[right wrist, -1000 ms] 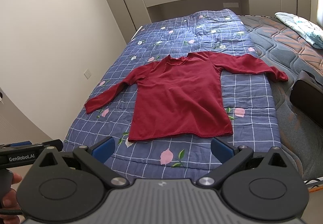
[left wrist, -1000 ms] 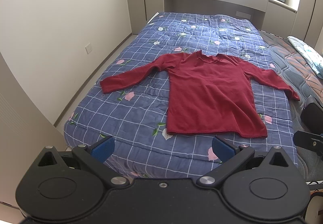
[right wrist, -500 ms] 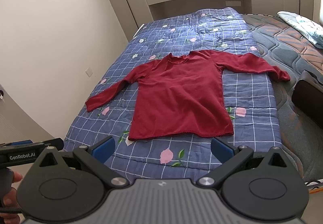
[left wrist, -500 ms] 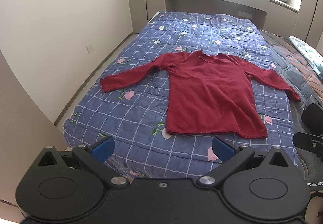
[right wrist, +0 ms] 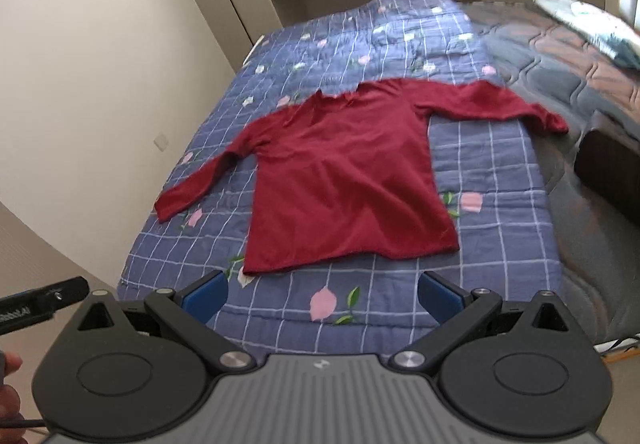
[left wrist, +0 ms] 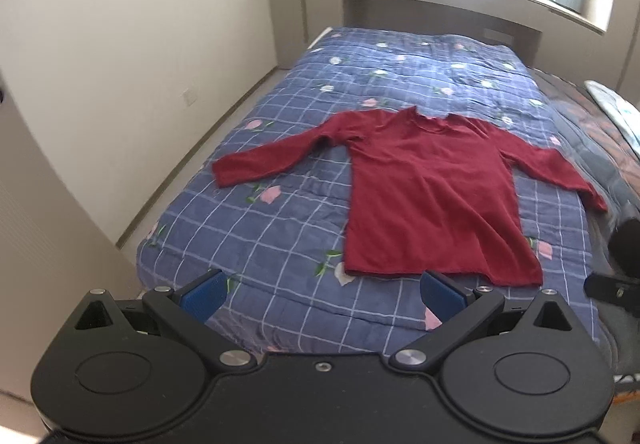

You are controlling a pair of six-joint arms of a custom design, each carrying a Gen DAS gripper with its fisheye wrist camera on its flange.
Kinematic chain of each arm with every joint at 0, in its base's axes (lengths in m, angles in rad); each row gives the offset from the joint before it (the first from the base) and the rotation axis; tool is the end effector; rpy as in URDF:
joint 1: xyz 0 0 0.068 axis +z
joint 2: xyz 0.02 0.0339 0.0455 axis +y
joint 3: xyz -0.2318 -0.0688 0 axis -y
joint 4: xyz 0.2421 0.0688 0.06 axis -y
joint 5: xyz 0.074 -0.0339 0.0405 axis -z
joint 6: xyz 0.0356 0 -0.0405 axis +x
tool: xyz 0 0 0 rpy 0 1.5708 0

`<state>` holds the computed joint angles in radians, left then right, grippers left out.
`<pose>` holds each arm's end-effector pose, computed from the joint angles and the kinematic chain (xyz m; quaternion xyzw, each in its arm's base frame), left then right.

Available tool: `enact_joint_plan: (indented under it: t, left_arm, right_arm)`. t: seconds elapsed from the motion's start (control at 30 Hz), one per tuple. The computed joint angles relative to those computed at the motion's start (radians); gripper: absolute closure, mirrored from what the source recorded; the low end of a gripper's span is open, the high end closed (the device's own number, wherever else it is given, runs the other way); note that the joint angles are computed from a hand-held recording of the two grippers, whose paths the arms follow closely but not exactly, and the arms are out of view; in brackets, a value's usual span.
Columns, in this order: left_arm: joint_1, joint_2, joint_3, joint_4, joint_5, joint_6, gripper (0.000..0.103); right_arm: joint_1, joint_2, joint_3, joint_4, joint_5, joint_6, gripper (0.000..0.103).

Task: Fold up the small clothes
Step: 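Move both grippers toward the red sweater's sleeve cuffs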

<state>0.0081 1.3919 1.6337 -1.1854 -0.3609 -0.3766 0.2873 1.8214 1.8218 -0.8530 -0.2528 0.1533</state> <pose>0.2623 0.0147 0.3709 -0.2332 0.9079 0.1122 0.3296 0.3724 0.1193 0.3165 -0.1064 0.9237 0.1914 0.3144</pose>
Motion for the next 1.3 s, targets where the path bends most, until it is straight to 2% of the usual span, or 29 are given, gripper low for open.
enact_joint_plan:
  t: [0.2,0.37,0.53,0.8,1.3]
  left_arm:
    - [0.015,-0.046,-0.013,-0.010,-0.027,-0.050,0.001]
    - [0.022,-0.079,-0.060,-0.001,-0.026,-0.054,0.001]
    - [0.055,-0.069,-0.071,0.007,0.020,-0.048,0.001]
    - [0.052,-0.066,-0.065,-0.001,0.000,-0.033,0.001]
    - [0.071,-0.057,-0.059,-0.008,0.009,-0.039,0.001]
  right_arm:
    - [0.028,0.036,0.032,0.003,0.011,0.006,0.000]
    - [0.062,0.098,0.109,-0.054,0.057,0.012,0.000]
    - [0.083,0.130,0.164,-0.090,0.059,-0.020,0.000]
    - [0.094,0.114,0.135,-0.070,0.034,0.000,0.000]
    - [0.092,0.150,0.200,-0.099,0.047,-0.023,0.000]
